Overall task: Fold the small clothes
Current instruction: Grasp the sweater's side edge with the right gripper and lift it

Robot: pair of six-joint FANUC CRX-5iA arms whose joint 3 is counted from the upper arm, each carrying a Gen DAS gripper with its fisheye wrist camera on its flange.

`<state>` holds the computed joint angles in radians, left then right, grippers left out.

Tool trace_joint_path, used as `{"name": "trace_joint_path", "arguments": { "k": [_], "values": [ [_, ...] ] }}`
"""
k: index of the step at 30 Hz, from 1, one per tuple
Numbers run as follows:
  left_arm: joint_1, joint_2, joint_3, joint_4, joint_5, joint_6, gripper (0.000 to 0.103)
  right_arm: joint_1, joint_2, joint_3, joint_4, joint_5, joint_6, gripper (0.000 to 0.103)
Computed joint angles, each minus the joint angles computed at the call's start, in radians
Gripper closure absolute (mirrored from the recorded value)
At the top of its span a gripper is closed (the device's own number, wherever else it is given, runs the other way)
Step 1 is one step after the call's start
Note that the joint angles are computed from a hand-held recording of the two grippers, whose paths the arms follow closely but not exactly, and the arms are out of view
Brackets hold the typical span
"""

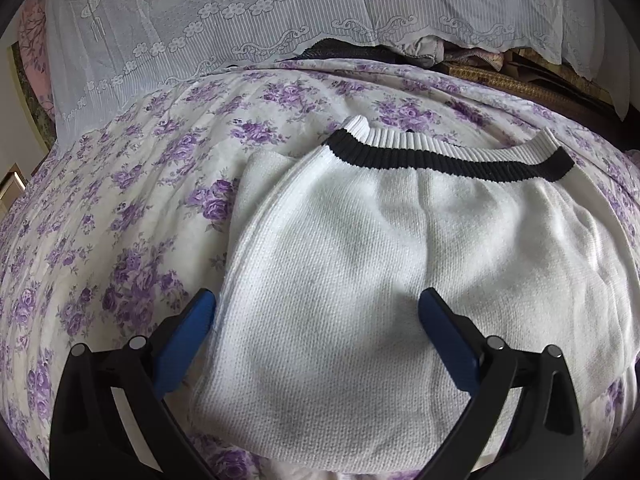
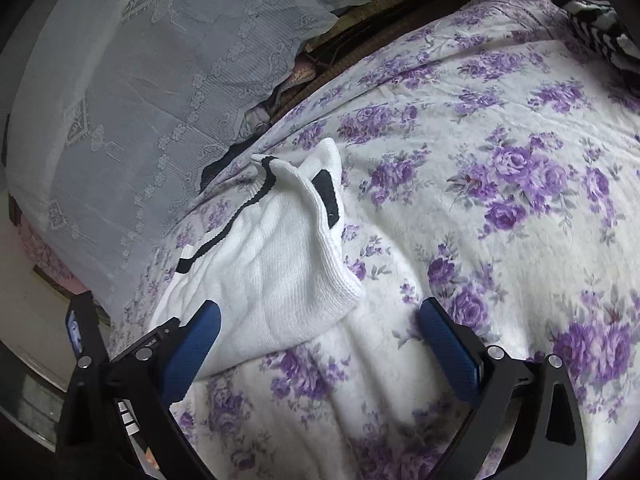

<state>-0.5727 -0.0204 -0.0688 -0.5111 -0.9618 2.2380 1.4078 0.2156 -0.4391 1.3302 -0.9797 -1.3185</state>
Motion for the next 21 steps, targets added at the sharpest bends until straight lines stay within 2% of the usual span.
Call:
{"name": "trace_joint_path", "arguments": {
  "k": [4,6,10,12,15,18,20,21],
  "values": [
    [-0.015,0.004,0.008,-0.024,-0.016,0.011,0.004,-0.009,-0.004,-0.032,0.066,-0.020,-0.130,0.003],
    [-0.023,0.006,0.012,-0.038,-0.022,0.016,0.004,-0.032,-0.022,-0.056,0.110,0.016,-0.183,0.003],
    [-0.035,0.010,0.017,-0.056,-0.033,0.028,0.004,-0.120,-0.040,-0.055,0.171,0.232,-0.077,0.003],
    [-0.037,0.010,0.017,-0.059,-0.034,0.030,0.004,-0.144,-0.019,-0.022,0.151,0.281,0.001,0.003],
    [-0.037,0.011,0.017,-0.058,-0.034,0.029,0.004,-0.170,0.017,0.031,0.109,0.305,0.077,0.003],
    [-0.039,0.011,0.018,-0.062,-0.035,0.032,0.004,-0.196,0.057,0.084,0.062,0.284,0.096,0.017],
    [-0.044,0.013,0.019,-0.072,-0.039,0.036,0.004,-0.199,0.081,0.113,0.025,0.242,0.097,0.039],
    [-0.046,0.014,0.019,-0.077,-0.041,0.039,0.004,-0.207,0.091,0.120,0.022,0.226,0.074,0.044]
  ]
}}
